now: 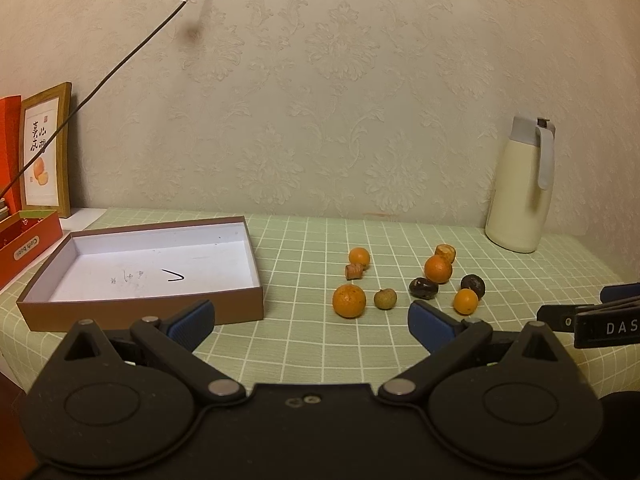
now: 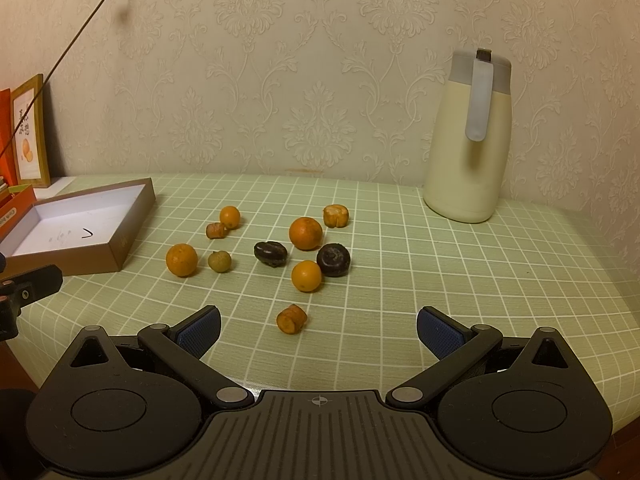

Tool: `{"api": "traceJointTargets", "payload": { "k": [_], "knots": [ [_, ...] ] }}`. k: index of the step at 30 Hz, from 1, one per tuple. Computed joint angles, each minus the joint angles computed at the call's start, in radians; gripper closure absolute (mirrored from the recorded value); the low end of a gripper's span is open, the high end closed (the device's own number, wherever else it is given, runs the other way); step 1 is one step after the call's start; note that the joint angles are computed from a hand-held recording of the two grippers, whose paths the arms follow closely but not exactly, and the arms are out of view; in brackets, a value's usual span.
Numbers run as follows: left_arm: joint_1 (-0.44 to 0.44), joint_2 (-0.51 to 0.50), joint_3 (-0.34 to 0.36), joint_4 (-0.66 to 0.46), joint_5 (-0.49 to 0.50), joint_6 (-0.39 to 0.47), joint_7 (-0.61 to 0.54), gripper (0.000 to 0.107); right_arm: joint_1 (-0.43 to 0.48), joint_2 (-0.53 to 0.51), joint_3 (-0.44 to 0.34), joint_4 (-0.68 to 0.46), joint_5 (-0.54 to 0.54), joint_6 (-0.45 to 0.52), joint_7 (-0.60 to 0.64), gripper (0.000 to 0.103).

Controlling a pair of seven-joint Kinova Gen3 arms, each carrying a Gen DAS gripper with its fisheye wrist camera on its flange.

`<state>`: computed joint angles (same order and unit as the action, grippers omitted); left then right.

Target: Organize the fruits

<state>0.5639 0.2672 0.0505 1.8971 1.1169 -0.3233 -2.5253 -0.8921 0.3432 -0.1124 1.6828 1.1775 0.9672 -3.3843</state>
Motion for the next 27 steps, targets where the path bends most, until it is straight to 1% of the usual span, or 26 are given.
{"api": "traceJointTargets", "payload": {
  "k": [7, 27],
  "knots": [
    [0.002, 0.001, -0.001, -0.004, 0.021, 0.001, -0.021, 0.011, 0.0, 0.0, 0.0, -0.001, -0.001, 0.001, 0.002, 0.0],
    [-0.005, 0.0, 0.011, 0.002, 0.008, -0.011, -0.004, 0.011, 0.0, -0.002, -0.001, -0.003, -0.005, 0.007, 0.012, 0.0]
  ]
}}
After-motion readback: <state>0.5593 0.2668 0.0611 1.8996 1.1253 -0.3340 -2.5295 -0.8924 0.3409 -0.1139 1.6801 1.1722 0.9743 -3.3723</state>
